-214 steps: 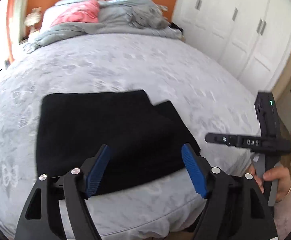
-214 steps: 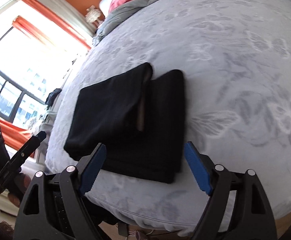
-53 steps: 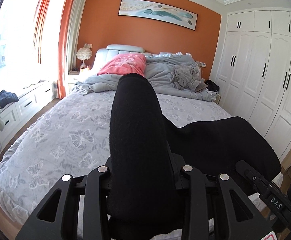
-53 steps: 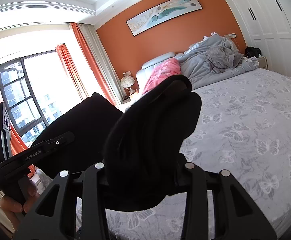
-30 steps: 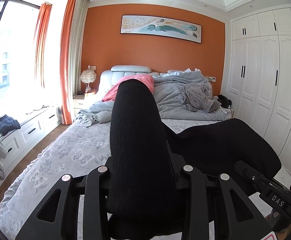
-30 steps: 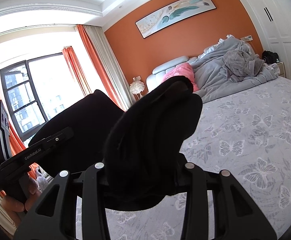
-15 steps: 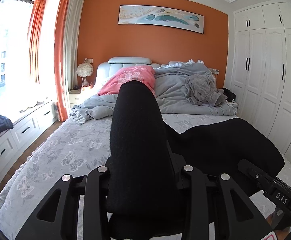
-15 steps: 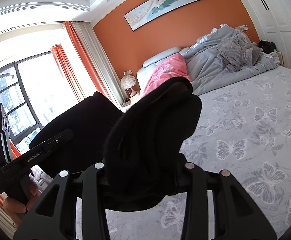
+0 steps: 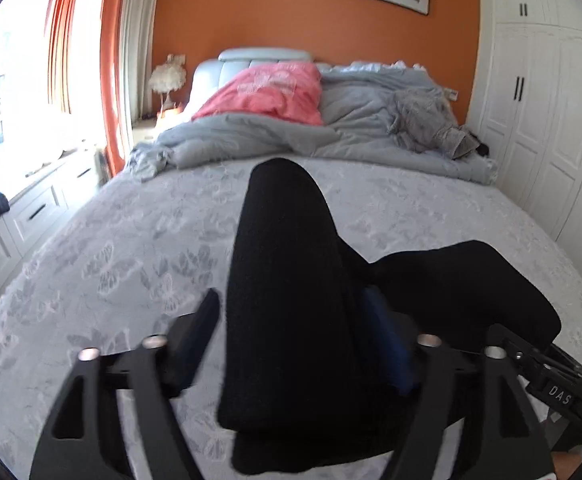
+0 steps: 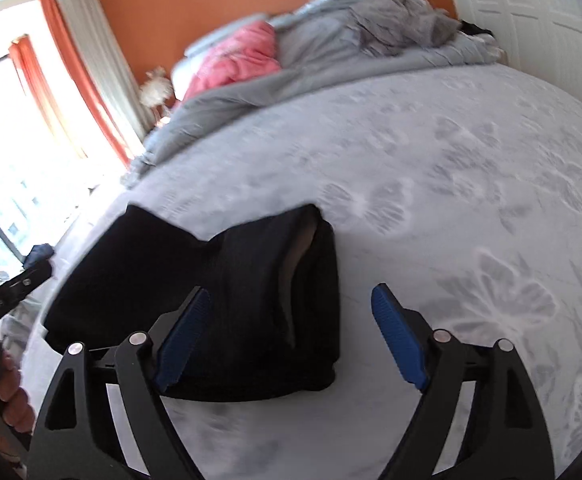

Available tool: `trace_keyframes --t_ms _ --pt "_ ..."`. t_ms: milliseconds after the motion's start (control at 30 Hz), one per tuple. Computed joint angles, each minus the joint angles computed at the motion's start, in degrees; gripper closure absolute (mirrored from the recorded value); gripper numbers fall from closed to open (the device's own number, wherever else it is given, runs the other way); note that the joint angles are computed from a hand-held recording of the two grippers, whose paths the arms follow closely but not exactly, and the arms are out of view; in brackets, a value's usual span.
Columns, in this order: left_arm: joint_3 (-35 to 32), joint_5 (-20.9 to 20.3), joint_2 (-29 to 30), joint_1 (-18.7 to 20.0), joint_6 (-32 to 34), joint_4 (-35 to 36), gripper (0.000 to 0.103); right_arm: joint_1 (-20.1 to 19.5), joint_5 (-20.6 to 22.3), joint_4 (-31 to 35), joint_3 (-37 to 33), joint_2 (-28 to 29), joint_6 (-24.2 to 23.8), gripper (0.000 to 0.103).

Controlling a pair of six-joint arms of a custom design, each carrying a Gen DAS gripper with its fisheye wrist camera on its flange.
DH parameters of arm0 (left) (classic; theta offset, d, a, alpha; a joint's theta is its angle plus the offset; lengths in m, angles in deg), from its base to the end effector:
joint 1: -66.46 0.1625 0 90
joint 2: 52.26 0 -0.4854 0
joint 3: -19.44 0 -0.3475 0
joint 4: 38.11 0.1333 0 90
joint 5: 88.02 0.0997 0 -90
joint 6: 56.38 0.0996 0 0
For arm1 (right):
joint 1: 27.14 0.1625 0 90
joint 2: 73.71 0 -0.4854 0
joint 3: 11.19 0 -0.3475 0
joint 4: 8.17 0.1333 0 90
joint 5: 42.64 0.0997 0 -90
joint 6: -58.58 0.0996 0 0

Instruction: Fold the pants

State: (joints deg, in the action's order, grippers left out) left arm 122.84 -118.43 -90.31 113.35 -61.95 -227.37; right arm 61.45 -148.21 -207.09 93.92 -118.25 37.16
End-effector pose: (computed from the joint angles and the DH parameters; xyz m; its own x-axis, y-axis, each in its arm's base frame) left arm -0.2760 -0.6156 0.1596 -0.7501 -0.0641 -0.6582 0.4967 0.6025 -0.6247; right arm 0.0904 -0.6571 0.2110 -0.8979 -0.0339 0.4389 -0.3347 0.7004 -0.6305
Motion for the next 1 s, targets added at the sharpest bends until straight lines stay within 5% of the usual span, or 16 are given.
trace_keyframes --t_ms 67,133,267,333,467,533,567,600,633,700,767,867,933,1000 --pt "2.6 2.6 -0.3 2.3 -4.7 2.8 0.023 -2.3 2.0 0.2 2.4 -2.2 2.5 0.028" --pt "6.5 -1.2 -3.3 4.1 -8.1 1.8 0.023 -3.8 8.8 2.3 3.8 -4.5 2.2 0.033" --pt "6.6 -5.5 -6.4 4.8 -10.9 0.4 0.023 -0.2 12.6 7.2 -0.1 -3.4 -0.1 0.033" --pt "3.0 -5.9 -5.0 4.5 -9.1 2.8 0.020 1.6 11.6 10.7 -3.8 -1.0 -2.0 0.033" --pt "-2.7 -5.2 -1.3 5.5 -8.9 10.4 0.017 3.5 -1.8 11.8 -9.9 5.2 -3.6 0.033" --pt "-2.9 -6.9 -1.2 6.4 -10.1 12.4 0.017 2.7 -1.7 9.6 -9.5 5.5 -3.8 0.025" --pt "-2.2 -7.4 -1.3 6.5 -10.1 11.5 0.017 2.3 -1.3 10.0 -9.9 5.6 -3.4 0.014" --pt "-1.4 -7.8 -1.4 6.8 -9.7 10.2 0.017 1.9 -0.6 12.0 -10.9 5.8 -2.7 0.014" --pt "-1.1 -8.0 -1.6 7.2 -9.9 10.5 0.016 1.5 0.2 15.7 -12.5 6.1 -1.9 0.018" --pt "-1.3 -8.2 -2.0 8.3 -12.7 13.9 0.016 2.0 -1.9 20.8 -15.9 7.6 -1.8 0.069" --pt "-1.1 -8.7 -2.3 9.1 -15.0 14.2 0.016 3.1 0.9 20.7 -15.7 6.6 -4.1 0.089" --pt "0.5 -9.2 -2.9 8.9 -13.9 9.9 0.016 4.8 5.4 14.1 -12.6 3.6 -7.2 0.091" --pt "0.8 -8.4 -3.1 8.2 -11.6 8.9 0.016 5.2 -1.3 15.2 -15.3 5.2 -9.2 0.086" --pt "0.6 -8.1 -3.1 8.2 -10.8 10.6 0.016 3.7 -9.1 23.2 -19.4 7.6 -5.6 0.070"
